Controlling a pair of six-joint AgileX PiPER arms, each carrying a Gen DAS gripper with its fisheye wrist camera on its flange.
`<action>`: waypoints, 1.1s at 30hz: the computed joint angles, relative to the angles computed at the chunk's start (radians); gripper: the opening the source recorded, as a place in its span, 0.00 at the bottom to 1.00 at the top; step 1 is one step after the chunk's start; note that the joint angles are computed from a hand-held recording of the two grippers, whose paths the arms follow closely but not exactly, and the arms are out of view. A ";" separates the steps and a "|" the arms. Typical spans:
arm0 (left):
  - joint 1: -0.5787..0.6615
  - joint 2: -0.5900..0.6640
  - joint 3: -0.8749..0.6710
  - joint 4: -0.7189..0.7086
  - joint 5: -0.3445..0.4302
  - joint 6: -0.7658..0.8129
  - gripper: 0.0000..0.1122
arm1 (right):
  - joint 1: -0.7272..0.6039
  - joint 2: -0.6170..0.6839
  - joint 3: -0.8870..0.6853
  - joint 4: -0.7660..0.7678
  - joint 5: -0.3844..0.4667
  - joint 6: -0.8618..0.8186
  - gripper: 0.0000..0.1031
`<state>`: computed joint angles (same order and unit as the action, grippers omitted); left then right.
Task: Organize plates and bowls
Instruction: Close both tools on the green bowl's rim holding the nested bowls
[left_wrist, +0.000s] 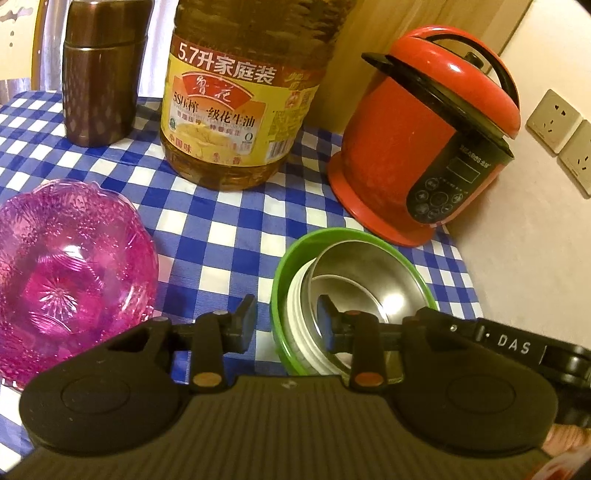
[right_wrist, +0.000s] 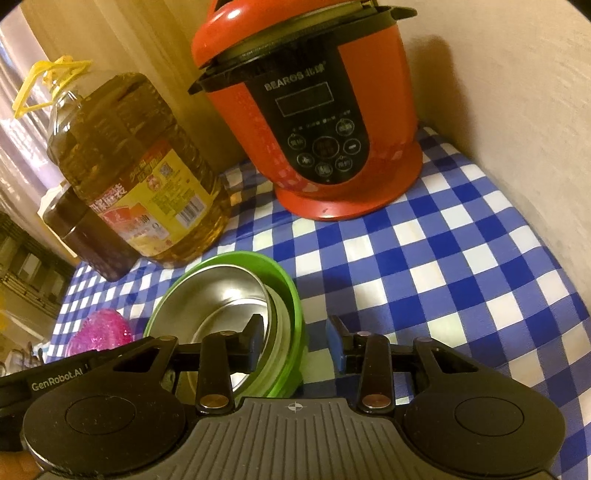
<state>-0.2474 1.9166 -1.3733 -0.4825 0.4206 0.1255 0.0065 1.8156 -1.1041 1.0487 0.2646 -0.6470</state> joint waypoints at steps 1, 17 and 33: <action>0.000 0.005 -0.005 -0.001 0.002 -0.005 0.29 | -0.002 0.004 -0.003 -0.003 0.005 0.002 0.36; 0.012 0.061 -0.058 -0.078 0.033 0.023 0.28 | -0.057 0.055 -0.011 0.308 0.093 -0.226 0.36; 0.027 0.094 -0.057 -0.202 0.039 0.106 0.30 | -0.076 0.122 0.022 0.671 0.150 -0.537 0.36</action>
